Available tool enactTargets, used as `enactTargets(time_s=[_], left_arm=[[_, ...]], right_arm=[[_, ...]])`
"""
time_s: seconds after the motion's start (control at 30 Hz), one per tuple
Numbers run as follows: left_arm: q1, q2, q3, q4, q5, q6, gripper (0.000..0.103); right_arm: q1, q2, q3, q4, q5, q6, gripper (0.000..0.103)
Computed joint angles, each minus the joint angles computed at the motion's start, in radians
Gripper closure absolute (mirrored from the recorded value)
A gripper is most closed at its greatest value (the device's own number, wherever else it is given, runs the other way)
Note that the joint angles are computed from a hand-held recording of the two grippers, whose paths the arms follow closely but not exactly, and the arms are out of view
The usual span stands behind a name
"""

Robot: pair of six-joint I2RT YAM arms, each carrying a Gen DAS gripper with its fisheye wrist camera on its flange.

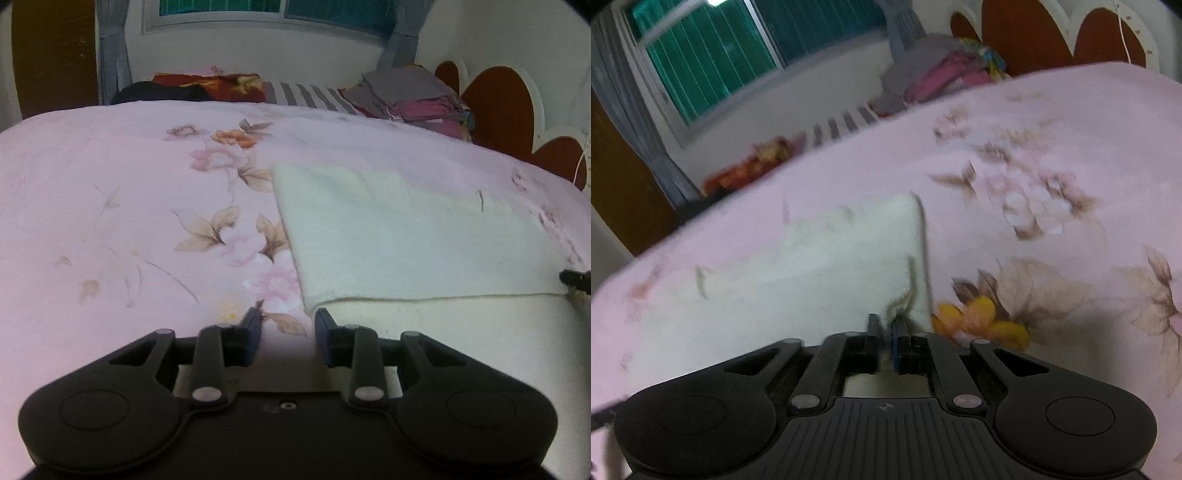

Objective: Fold small clothes

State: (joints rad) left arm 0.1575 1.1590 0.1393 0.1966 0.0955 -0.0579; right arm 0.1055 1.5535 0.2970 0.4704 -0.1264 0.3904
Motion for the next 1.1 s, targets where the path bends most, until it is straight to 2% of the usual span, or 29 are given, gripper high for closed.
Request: enactTargets(time_s=[0.03, 0.07, 0.13, 0.17, 0.23, 0.3, 0.37, 0.4, 0.43, 0.5, 0.53, 0.6, 0.73, 0.8, 0.83, 0.9, 1.0, 1.03, 1.1], left_arm=[[0.004, -0.103, -0.025, -0.027, -0.003, 0.006, 0.066], [-0.009, -0.194, -0.042, -0.052, -0.014, 0.011, 0.06], [-0.075, -0.227, -0.032, -0.054, -0.034, -0.014, 0.055], [-0.113, -0.17, -0.02, -0.009, -0.03, -0.027, 0.051], [-0.205, 0.035, 0.021, 0.121, -0.061, -0.059, 0.049], [-0.247, 0.252, 0.066, 0.237, -0.084, -0.083, 0.049], [-0.226, 0.355, 0.046, 0.367, -0.058, -0.093, 0.047], [-0.206, 0.343, 0.048, 0.351, -0.026, -0.09, 0.047], [-0.178, 0.321, 0.053, 0.317, 0.012, -0.081, 0.047], [-0.134, 0.307, 0.071, 0.292, 0.055, -0.09, 0.047], [-0.117, 0.322, 0.089, 0.301, 0.068, -0.096, 0.047], [-0.094, 0.389, 0.169, 0.291, 0.075, -0.084, 0.047], [-0.055, 0.586, 0.383, 0.262, 0.104, -0.045, 0.047], [-0.019, 0.683, 0.483, 0.22, 0.13, -0.038, 0.048], [0.008, 0.713, 0.497, 0.246, 0.162, -0.032, 0.048], [0.035, 0.704, 0.493, 0.24, 0.2, -0.037, 0.05], [0.004, 0.605, 0.38, 0.333, 0.165, -0.07, 0.049], [-0.022, 0.588, 0.363, 0.345, 0.163, -0.074, 0.048], [-0.112, 0.567, 0.352, 0.346, 0.112, -0.083, 0.046]], right_arm=[[-0.003, -0.009, -0.022, 0.033, 0.006, 0.009, 0.098], [0.012, -0.06, -0.038, 0.01, 0.052, 0.026, 0.097], [0.087, -0.198, -0.09, -0.006, 0.197, 0.023, 0.06], [0.111, -0.23, -0.107, 0.012, 0.217, 0.011, 0.059], [0.154, -0.211, -0.078, 0.0, 0.207, -0.01, 0.06], [0.198, -0.121, -0.027, 0.004, 0.204, -0.02, 0.06], [0.219, -0.018, 0.026, -0.012, 0.22, -0.036, 0.067], [0.213, 0.033, 0.053, -0.041, 0.225, -0.038, 0.07], [0.193, 0.034, 0.034, -0.004, 0.202, -0.044, 0.07], [0.167, -0.008, 0.049, -0.079, 0.167, -0.076, 0.07], [0.167, -0.03, 0.045, -0.077, 0.178, -0.085, 0.07], [0.141, -0.03, 0.03, -0.01, 0.157, -0.09, 0.07], [0.128, 0.11, 0.161, -0.032, 0.123, -0.118, 0.07], [0.118, 0.187, 0.207, -0.024, 0.145, -0.147, 0.07], [0.111, 0.201, 0.212, -0.011, 0.156, -0.151, 0.07], [0.099, 0.209, 0.221, -0.02, 0.19, -0.156, 0.07], [0.085, 0.179, 0.199, -0.017, 0.186, -0.151, 0.07], [0.104, 0.158, 0.186, -0.003, 0.208, -0.141, 0.07], [0.143, 0.15, 0.19, 0.026, 0.178, -0.115, 0.07]])
